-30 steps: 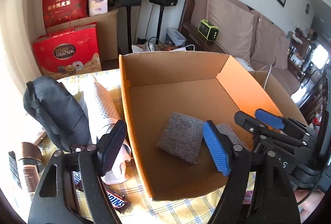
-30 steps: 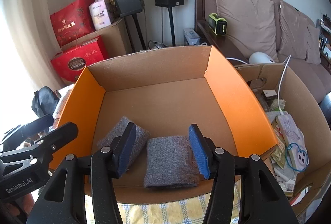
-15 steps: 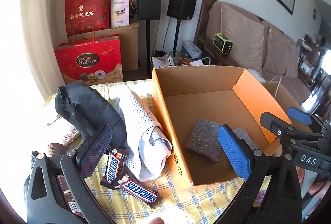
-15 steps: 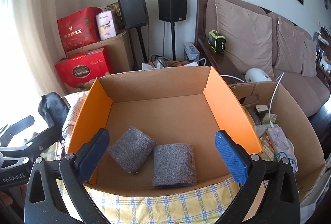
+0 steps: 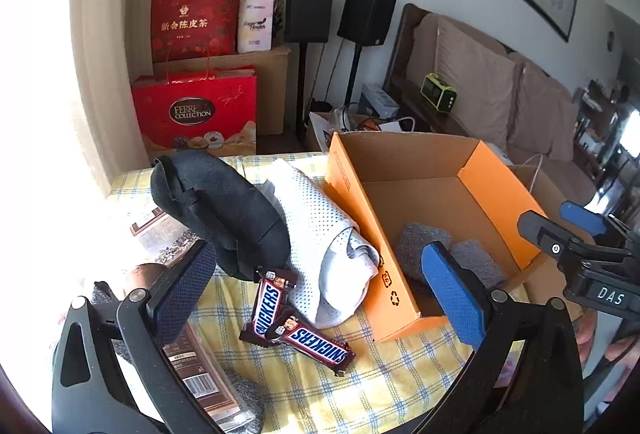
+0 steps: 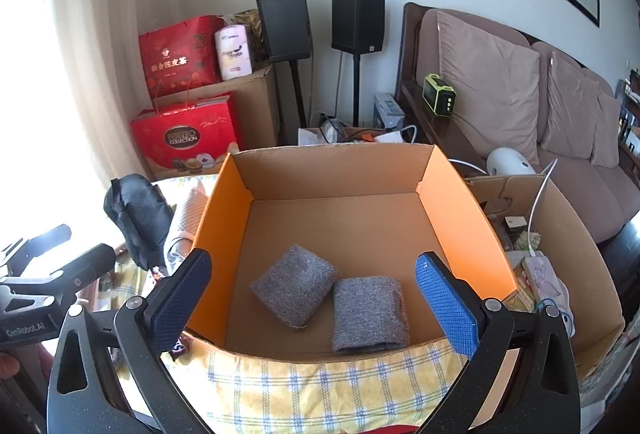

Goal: Organize objects
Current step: 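Open both tools to release the pads and withdraw from the box, then reach the left tool to the brown-capped coffee jar and grasp it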

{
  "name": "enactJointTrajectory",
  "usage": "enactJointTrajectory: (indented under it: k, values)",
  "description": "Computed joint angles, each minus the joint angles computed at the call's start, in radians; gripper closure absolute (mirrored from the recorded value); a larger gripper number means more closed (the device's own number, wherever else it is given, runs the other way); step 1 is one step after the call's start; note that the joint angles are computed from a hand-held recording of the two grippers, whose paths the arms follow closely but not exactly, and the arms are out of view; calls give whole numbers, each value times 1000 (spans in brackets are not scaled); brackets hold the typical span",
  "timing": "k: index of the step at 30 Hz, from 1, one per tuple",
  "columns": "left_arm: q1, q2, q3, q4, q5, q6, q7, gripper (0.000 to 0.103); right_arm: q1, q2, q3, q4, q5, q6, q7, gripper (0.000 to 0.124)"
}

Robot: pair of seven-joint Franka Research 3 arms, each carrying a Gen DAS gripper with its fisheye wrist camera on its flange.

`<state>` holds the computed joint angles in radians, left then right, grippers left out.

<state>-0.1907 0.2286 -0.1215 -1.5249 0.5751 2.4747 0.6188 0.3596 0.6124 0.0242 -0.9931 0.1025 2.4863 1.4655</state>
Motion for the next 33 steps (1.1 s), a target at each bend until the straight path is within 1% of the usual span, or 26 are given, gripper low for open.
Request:
enactJointTrajectory:
  k: [3, 7, 9, 14, 18, 22, 25, 29, 33]
  values:
    - [14, -65, 9, -77, 13, 15, -34, 0, 0, -28, 19, -37, 17, 13, -27, 21]
    - [25, -128, 7, -134, 92, -69, -68, 0, 4, -55, 39, -77, 41, 24, -61, 21]
    - [40, -158, 0, -172, 93, -91, -67, 0, 5, -67, 52, -97, 61, 28, -81, 21]
    - [89, -237, -9, -310, 11, -54, -74, 0, 13, -94, 74, -142, 104, 38, -127, 21]
    - [110, -256, -16, -364, -40, -57, -65, 0, 21, -110, 89, -172, 132, 44, -161, 21]
    - [124, -259, -13, -402, -150, -9, -33, 0, 33, -111, 96, -184, 148, 40, -187, 21]
    - [125, -236, -17, -390, -200, -17, -7, 6, 42, -112, 97, -193, 152, 37, -200, 21]
    - [121, -202, -21, -365, -211, -42, 0, 8, 48, -110, 95, -196, 155, 33, -208, 21]
    - [118, -167, -20, -339, -243, -74, 17, 22, 50, -111, 91, -202, 155, 32, -209, 21]
